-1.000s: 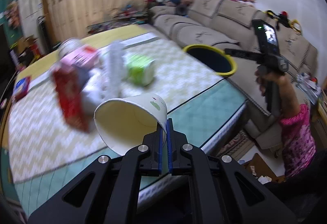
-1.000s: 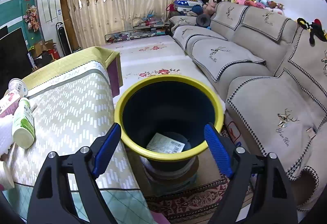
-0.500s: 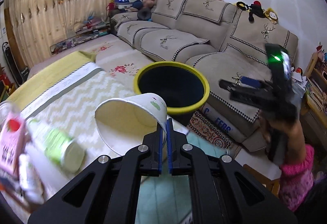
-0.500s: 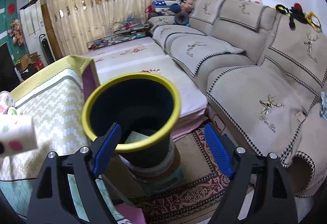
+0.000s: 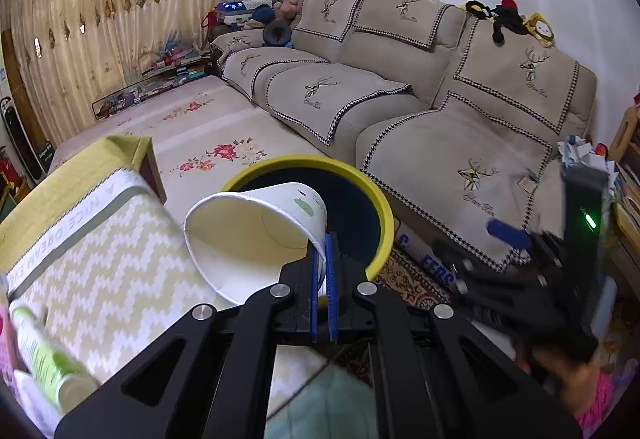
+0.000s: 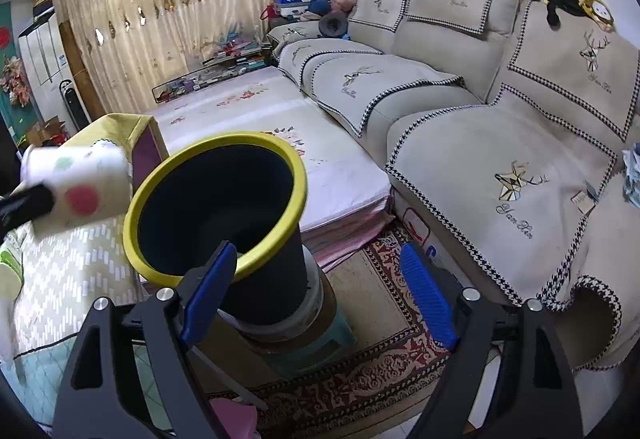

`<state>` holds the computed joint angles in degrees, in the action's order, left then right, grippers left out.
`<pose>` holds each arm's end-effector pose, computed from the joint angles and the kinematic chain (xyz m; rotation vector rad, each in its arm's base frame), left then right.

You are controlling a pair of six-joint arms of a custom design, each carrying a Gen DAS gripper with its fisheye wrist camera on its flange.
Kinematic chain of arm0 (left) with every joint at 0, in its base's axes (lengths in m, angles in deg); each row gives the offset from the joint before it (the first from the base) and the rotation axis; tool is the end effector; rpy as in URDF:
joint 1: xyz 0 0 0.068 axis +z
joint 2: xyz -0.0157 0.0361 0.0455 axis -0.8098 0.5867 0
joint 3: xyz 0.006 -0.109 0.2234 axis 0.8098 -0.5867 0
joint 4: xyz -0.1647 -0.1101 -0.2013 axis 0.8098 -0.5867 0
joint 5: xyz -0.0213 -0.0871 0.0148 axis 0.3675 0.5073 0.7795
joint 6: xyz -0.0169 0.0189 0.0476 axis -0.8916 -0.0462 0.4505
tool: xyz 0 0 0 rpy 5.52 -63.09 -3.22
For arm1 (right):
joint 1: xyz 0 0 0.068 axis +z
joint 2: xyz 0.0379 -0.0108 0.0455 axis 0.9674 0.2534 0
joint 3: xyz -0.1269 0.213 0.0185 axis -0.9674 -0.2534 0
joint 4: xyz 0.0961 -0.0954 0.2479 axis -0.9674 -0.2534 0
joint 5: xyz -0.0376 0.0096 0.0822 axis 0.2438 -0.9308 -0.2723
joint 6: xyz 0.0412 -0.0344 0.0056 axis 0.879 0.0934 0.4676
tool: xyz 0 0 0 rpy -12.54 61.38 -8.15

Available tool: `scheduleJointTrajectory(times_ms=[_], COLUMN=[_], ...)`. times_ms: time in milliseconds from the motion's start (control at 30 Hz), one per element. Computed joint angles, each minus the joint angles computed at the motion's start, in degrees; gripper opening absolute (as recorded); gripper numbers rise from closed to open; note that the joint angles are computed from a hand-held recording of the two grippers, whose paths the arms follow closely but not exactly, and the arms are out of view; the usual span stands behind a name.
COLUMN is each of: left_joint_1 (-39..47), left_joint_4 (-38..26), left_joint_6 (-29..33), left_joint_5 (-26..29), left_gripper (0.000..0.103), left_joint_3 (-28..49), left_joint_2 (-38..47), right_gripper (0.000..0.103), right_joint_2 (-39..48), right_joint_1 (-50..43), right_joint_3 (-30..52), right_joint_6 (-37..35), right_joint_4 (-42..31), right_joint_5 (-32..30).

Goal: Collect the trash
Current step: 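Carry the paper cup with the left tool over the bin and release, then grasp the white bubble-wrap fruit net with the right tool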

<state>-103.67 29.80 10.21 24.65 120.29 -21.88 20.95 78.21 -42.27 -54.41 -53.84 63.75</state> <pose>0.1399 -0.1461 0.2558 0.4082 2.3035 -0.2152 0.1582 0.0062 0.1490 0.1866 2.3111 0.0646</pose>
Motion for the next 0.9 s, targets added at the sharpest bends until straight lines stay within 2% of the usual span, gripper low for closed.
scheduleJointTrajectory(times_ms=[167,200,333,367,467,500,633,700,800,867,900], left_joint_1=[4.09,5.94,9.77,10.49,12.02,12.06,11.90,10.74,7.31,4.80,2.73], left_joint_4=[7.83,9.47,12.63,13.03,14.15,14.04,10.14,6.09,-4.29,-12.34,-18.91], left_joint_6=[1.91,1.87,1.11,0.97,0.03,-0.39,-1.55,-2.47,-3.50,-4.82,-6.35], left_joint_5=[1.90,3.77,7.28,7.37,7.82,7.49,6.91,5.03,-1.13,-6.44,-10.77], left_gripper=[0.005,0.005,0.005,0.011,0.043,0.052,0.068,0.080,0.097,0.098,0.098], left_joint_3=[4.53,5.81,7.54,7.98,7.17,6.49,3.97,2.77,2.20,3.32,5.08], left_joint_2=[14.29,17.97,25.02,26.23,26.26,24.72,14.75,6.69,-8.21,-16.54,-21.81], right_gripper=[0.079,0.079,0.079,0.079,0.079,0.079,0.079,0.079,0.080,0.080,0.080], right_joint_2=[-0.03,-0.09,1.31,1.68,1.92,1.69,0.33,-1.95,-5.73,-7.43,-7.94], right_joint_1=[-4.20,-4.50,-6.09,-6.33,-5.91,-5.68,-3.43,-0.86,5.12,11.13,15.66], right_joint_3=[-0.32,-0.40,-0.28,-0.19,-0.25,-0.33,-0.46,-0.82,-1.43,-1.61,-1.49], right_joint_6=[-1.73,-1.84,-2.76,-2.98,-3.06,-3.04,-1.82,-0.48,2.17,4.88,6.86], right_joint_4=[0.18,0.16,0.85,0.92,0.86,0.67,-0.72,-2.58,-5.83,-7.37,-8.02], right_joint_5=[-2.28,-2.49,-3.70,-3.98,-3.81,-3.61,-2.84,-1.96,0.13,2.61,4.09])
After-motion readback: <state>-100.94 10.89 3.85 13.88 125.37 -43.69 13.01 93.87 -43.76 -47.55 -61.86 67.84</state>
